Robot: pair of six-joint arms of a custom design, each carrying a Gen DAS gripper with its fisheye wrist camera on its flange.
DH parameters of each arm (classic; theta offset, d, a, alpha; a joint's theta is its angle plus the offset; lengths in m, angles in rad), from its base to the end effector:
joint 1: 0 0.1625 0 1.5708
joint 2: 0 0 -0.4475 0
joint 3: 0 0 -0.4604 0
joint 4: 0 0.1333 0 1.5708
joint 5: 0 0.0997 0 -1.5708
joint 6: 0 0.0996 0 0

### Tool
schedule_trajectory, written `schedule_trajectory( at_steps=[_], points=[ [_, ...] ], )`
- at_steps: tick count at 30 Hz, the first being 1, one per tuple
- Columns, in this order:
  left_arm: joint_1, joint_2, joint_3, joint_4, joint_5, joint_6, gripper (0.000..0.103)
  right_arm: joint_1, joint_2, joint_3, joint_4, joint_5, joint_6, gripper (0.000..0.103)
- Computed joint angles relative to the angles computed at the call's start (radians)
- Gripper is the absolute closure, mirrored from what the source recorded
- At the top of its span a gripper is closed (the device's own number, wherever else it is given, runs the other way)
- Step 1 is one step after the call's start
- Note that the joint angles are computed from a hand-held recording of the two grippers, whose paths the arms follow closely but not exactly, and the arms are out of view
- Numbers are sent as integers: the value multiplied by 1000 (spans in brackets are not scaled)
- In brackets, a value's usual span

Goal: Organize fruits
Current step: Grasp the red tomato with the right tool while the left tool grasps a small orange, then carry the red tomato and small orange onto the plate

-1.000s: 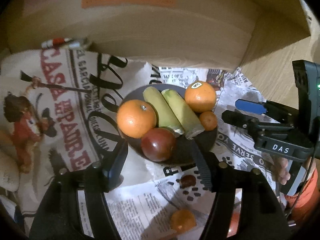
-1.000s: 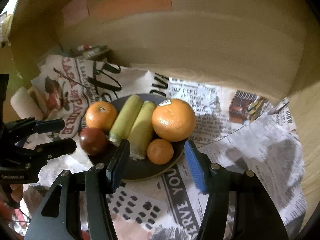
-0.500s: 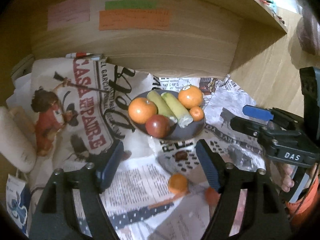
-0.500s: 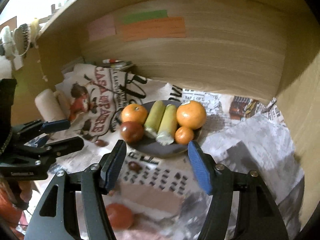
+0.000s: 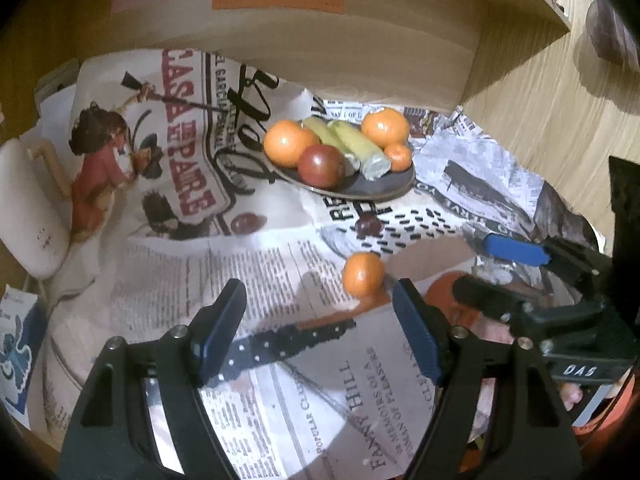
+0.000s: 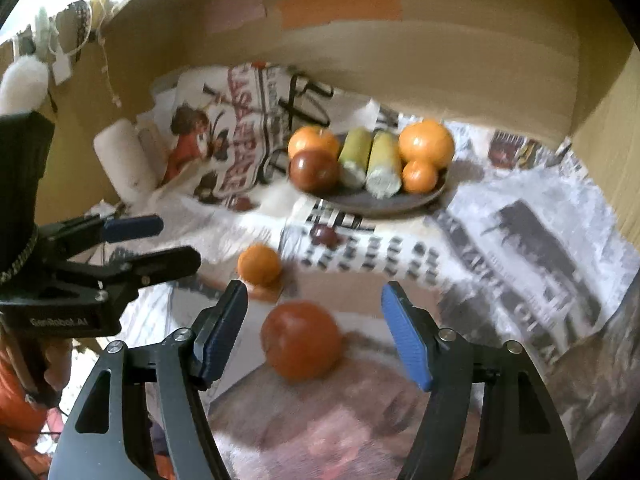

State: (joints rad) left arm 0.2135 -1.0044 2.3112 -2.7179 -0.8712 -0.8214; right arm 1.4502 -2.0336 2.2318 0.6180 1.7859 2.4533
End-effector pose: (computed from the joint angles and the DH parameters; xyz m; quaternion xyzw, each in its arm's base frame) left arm -0.3946 -0.2876 0.0046 0.2743 0.8958 -0.2681 0.2246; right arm 0.0817 -0.2573 0.3331 0.2209 -0.8984 0.2975 0.2359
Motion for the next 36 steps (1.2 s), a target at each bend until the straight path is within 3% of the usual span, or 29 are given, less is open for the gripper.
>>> schedule_trajectory(
  at_steps=[7,12,14,16,28,36],
  points=[
    [17,29,11,-35,-42,-4,27,-49,14,20,18,-12,3,37],
    [31,59,-4,-65,-61,33,32,-53,48,17,41,-7,-1,58],
    [38,72,-16,-74,-69,56,39,-40,52,16,37,5,0,58],
    [48,87,-30,-82,-80,78,46,-7,68,4,41,66,6,58],
    [108,177,-123,-87,-111,171,72,-41,31,-53,52,52,8,58],
    [123,175,-134,-100,-118,192,73,-36,50,-101,53,58,6,58]
  ],
)
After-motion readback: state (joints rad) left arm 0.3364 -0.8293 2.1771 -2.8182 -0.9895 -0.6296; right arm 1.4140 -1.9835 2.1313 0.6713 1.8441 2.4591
